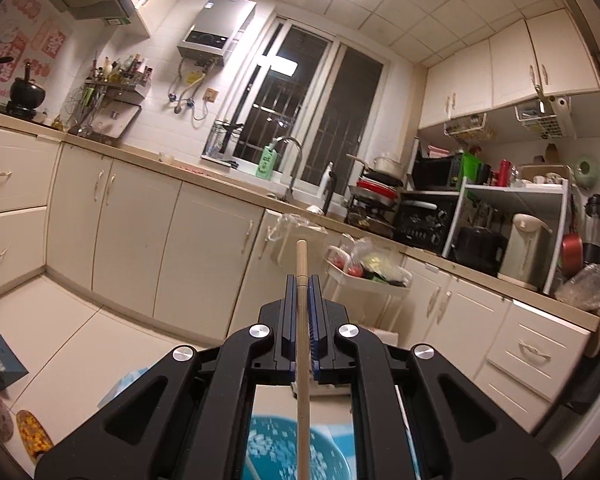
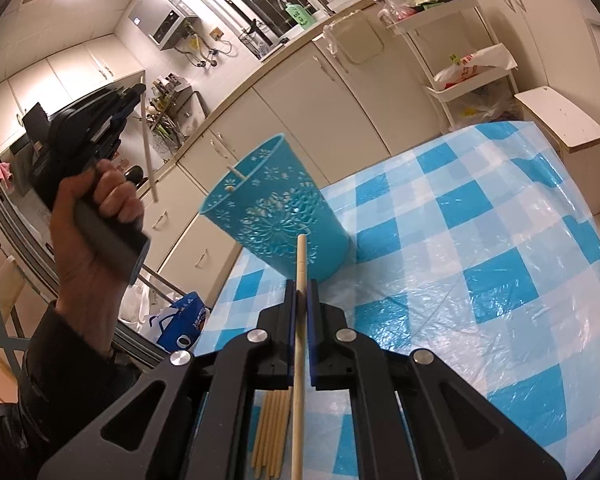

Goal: Organize utensils
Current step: 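Raise the stick with the right gripper and release it into the teal cup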

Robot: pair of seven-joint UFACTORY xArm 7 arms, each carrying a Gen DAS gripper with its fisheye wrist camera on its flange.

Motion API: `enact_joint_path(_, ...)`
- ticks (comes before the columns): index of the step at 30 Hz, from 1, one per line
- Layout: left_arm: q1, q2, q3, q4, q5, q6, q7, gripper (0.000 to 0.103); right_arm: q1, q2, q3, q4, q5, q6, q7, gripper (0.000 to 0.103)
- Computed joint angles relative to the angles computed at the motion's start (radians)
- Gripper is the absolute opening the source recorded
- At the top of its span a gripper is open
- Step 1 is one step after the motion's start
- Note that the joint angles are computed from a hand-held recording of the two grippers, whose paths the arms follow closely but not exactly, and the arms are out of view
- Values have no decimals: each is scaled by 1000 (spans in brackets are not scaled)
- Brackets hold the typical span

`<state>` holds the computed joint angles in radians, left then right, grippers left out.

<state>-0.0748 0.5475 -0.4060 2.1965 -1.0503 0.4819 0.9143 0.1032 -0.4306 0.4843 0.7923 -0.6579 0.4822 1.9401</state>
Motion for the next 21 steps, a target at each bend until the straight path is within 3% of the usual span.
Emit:
enact_joint_path(3, -50, 78, 10, 92, 42, -50, -39, 5, -7, 4, -9, -17, -5, -22, 6, 6)
enact_joint_path(8, -96, 187, 20, 213, 177, -53, -151, 5, -29, 14, -11, -29, -26, -56, 17, 6)
enact_joint_path(12, -99, 200, 20, 197, 261, -61, -196, 5, -45, 22, -11, -28, -46, -74, 21, 6)
enact_joint_path(18, -63, 163, -27, 101, 278, -101, -157, 5, -58, 22, -14, -11, -70, -72, 12, 6)
enact_joint_path(21, -59, 138, -15, 55, 301, -85, -152, 5, -66, 24, -13, 12, -88, -62, 2, 6)
